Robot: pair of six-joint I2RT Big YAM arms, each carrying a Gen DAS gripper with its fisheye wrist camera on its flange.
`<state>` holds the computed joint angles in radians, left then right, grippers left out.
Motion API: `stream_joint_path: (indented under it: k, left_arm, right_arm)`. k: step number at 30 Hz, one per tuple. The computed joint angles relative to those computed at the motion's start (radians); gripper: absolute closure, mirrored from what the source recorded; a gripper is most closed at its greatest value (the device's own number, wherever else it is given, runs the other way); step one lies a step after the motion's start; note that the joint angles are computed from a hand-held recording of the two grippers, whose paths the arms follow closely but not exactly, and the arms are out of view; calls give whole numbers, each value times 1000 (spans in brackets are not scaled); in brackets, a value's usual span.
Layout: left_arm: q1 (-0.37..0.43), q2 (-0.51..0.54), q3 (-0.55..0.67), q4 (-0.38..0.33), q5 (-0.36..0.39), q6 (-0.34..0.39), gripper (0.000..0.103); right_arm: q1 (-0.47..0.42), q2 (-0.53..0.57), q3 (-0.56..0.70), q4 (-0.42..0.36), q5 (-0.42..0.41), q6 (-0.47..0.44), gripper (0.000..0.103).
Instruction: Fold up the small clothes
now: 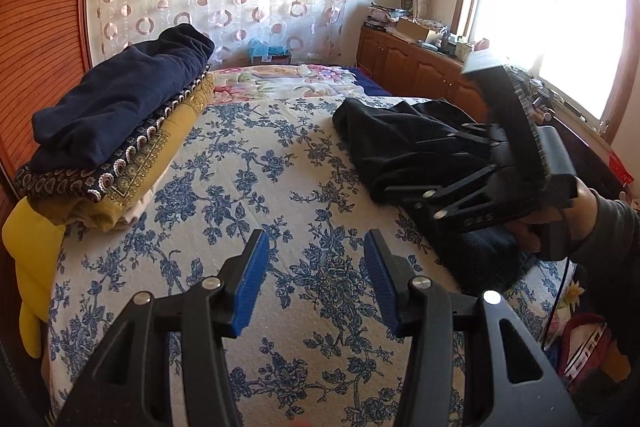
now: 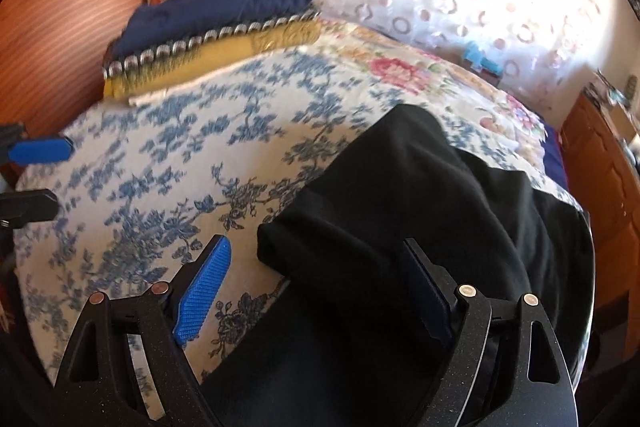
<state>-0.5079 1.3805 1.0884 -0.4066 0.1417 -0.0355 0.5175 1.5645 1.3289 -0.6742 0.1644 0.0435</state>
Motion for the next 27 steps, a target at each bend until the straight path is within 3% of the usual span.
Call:
stream_joint_path:
  k: [2, 5, 7, 8, 11, 19, 24, 27]
  left_arm:
    - [0, 1, -1, 0, 2, 1, 55]
    - [-2, 3, -2, -1, 3, 1, 55]
    - [-2, 2, -5, 0, 3, 3, 55]
    - [-2, 3, -5, 0, 3, 3, 55]
    - [-3, 5, -5, -2, 4, 2, 55]
    - [-14, 13, -2, -3, 8, 8, 55]
    - [-21, 17, 2, -8, 7, 13, 55]
    - [-26, 15, -2, -6, 9, 12, 55]
  right_arm:
    - [10, 26, 21, -25, 31, -22, 20]
    - [13, 56, 41, -53, 78, -33, 34]
    - [7, 52, 34, -41, 78, -29, 55]
    - [3, 42, 24, -29, 95, -20, 72]
    - [-36, -8, -15, 22, 16, 40, 88]
    - [-128, -117, -66, 102, -81, 105, 92]
    - [-181, -132, -40, 88, -41, 112, 93]
    - [-227, -126, -11, 59, 25, 105, 94]
